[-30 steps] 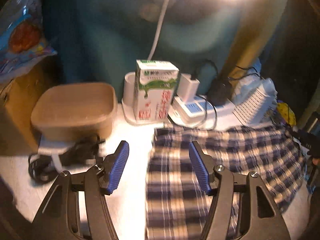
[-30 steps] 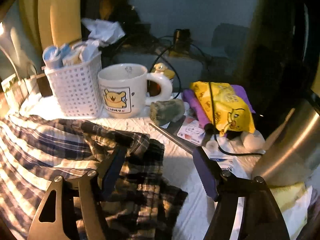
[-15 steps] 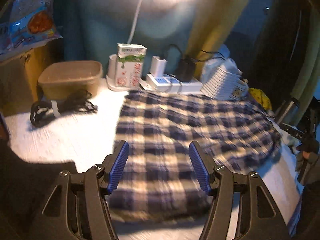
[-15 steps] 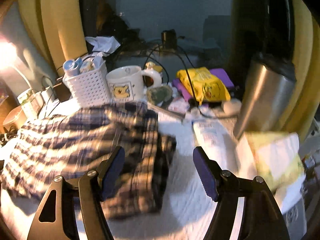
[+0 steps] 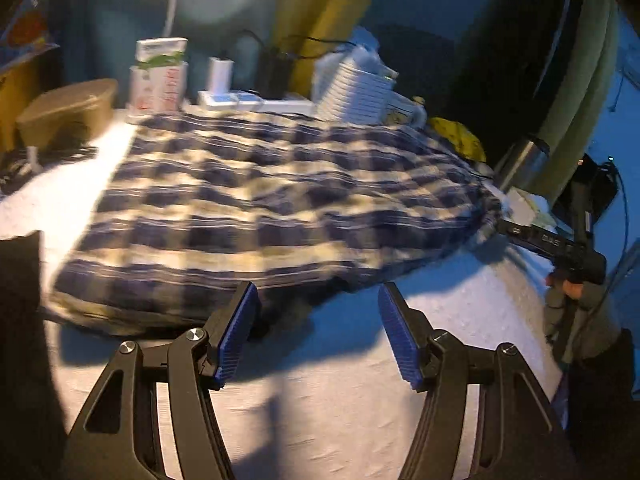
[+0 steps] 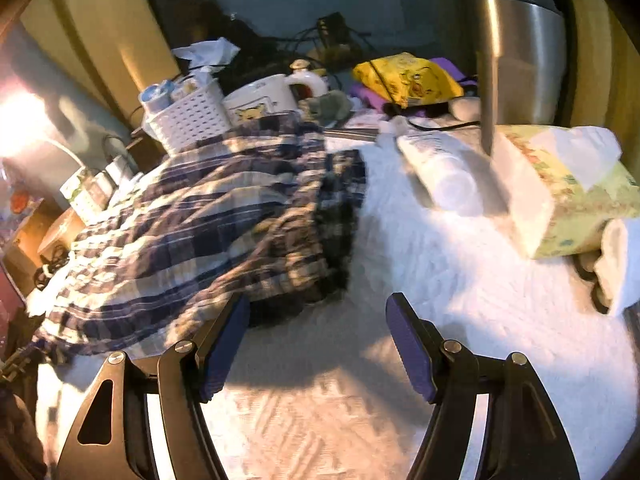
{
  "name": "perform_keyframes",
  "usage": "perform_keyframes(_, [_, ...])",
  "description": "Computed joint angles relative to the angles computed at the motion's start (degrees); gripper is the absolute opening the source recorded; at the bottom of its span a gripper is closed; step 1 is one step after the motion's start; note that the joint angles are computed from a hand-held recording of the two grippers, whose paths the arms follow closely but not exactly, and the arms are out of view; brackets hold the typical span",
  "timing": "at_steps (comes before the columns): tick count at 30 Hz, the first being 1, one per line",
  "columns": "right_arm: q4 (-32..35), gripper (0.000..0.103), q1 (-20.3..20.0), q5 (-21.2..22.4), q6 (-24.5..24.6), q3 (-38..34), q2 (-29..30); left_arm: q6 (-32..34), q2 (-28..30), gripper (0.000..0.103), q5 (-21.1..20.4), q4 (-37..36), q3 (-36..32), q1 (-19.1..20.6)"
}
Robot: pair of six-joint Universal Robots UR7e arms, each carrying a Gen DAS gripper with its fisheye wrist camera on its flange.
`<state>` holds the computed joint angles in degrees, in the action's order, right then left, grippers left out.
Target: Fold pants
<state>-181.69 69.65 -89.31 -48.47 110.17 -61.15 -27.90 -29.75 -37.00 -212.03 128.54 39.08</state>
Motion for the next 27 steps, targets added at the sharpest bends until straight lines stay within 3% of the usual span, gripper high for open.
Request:
perform_keyframes(3, [2.9, 0.072, 0.4, 0.7, 0.7, -1.0, 0.7, 2.9, 0.8, 0.063, -2.8, 0.2, -2.3, 1.3])
perform_keyframes(6, [3.3, 0.072, 1.2, 0.4, 0.8, -2.2, 2.0, -1.2, -0.9, 0.063, -5.4, 5.3, -4.0, 4.2])
perform_keyframes(8, [4.2, 0.071, 1.4, 1.0, 2.1, -3.2, 2.5, -2.6, -1.3, 0.062, -7.4, 4.4, -4.4, 5.7])
perform_keyframes(9, [4.9, 0.068, 1.3, 1.6, 2.7, -3.7, 2.7, -2.0, -0.8, 0.055, -7.3, 2.8, -4.5, 5.8])
perform_keyframes(10, [5.5, 0.06, 1.3, 1.9, 3.2, -4.1, 2.8, -1.6, -0.5, 0.033, -6.6, 2.9, -4.9, 5.7])
perform_keyframes(11, [6.7, 0.053, 1.2, 2.3, 3.3, -4.6, 2.9, -2.1, -0.4, 0.023, -6.0, 4.6, -5.3, 5.8])
perform_keyframes(12, [7.8, 0.051, 1.1, 2.7, 3.4, -4.9, 2.9, -3.0, -0.4, 0.015, -6.3, 5.7, -5.5, 6.1])
perform_keyframes(15, [11.1, 0.031, 0.5, 4.8, 2.6, -5.6, 2.6, -4.3, 0.4, 0.003, -5.1, 6.4, -5.6, 5.4])
perform_keyframes(17, [10.6, 0.025, 0.4, 5.8, 1.1, -4.9, 2.2, -5.9, 0.7, 0.001, -3.8, 8.0, -5.6, 4.3])
perform_keyframes(22, [7.3, 0.022, 0.6, 5.3, -4.3, -2.3, 0.5, -11.0, 0.0, 0.001, -1.7, 13.1, -4.8, 1.3])
perform_keyframes(27, [8.8, 0.021, -0.2, 5.0, -7.5, -1.9, -2.3, -15.1, -0.6, 0.001, -2.5, 15.8, -3.3, -1.8])
